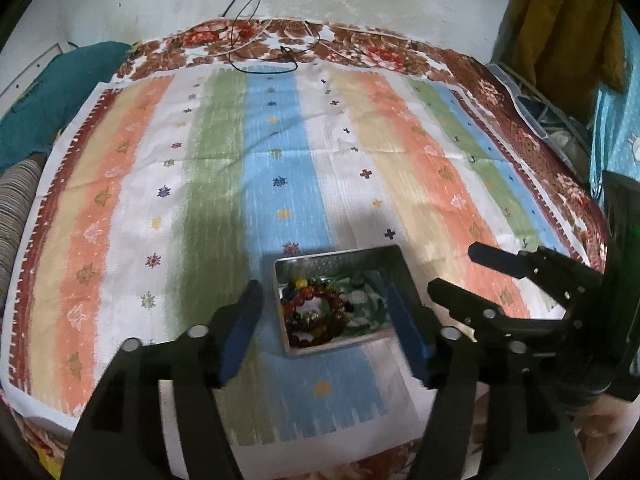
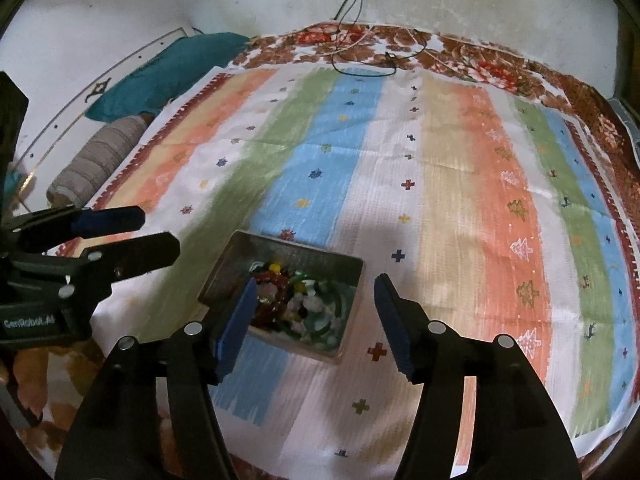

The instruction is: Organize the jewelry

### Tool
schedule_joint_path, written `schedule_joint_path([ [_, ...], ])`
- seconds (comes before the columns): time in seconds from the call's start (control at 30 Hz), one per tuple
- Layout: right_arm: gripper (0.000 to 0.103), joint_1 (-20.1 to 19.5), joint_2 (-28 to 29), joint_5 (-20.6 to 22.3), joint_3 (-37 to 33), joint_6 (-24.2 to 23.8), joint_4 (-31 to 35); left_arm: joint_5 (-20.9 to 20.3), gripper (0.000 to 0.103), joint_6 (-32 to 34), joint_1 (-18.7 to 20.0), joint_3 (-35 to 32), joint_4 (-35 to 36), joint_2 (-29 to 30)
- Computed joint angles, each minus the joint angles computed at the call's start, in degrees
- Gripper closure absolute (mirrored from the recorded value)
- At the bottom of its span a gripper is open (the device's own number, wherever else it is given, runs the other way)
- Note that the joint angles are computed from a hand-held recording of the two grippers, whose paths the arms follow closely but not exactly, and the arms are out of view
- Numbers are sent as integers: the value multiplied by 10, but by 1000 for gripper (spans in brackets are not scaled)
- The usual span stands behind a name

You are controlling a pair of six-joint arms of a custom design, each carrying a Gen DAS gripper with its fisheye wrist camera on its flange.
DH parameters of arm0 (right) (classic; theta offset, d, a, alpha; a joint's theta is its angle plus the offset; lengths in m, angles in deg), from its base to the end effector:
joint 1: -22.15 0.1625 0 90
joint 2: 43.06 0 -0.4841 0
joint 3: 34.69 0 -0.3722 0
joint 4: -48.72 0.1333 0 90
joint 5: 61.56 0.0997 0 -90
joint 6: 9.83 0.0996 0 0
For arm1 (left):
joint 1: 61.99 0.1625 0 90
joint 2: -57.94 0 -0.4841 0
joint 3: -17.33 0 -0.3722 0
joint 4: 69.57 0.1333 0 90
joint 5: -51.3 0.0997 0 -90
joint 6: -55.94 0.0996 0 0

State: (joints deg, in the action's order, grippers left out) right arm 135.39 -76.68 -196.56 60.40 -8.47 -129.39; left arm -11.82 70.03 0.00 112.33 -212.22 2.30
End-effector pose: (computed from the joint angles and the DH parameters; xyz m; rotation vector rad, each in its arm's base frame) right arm 0.3346 -0.6199 0.0853 0.2211 -2.3657 0.7557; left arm -0.1612 -0.6827 0.2625 0.8924 2.5263 -0.3873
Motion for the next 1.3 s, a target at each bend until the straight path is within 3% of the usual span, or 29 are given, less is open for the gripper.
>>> schedule_joint_path([
  [0.3, 21, 11, -6, -10, 31, -26, -53, 15, 10, 30, -4, 54, -66, -31],
  [0.47, 12, 15, -11, -3, 50, -32, -78, 14, 6, 44, -7, 80, -104, -44],
  [0.93, 9, 21, -25, 16, 92, -41, -128, 1, 6, 57, -11, 106, -126, -60],
  [1.07, 9, 14, -39, 59, 112, -22, -125, -4, 6, 59, -15, 124, -149, -70],
  [1.2, 9, 23, -33, 25, 116, -39, -143, -5, 6, 62, -18, 135, -160, -75],
  [1.3, 9, 25, -34, 28, 123, -39, -153, -8, 6, 70, -19, 144, -177, -78],
])
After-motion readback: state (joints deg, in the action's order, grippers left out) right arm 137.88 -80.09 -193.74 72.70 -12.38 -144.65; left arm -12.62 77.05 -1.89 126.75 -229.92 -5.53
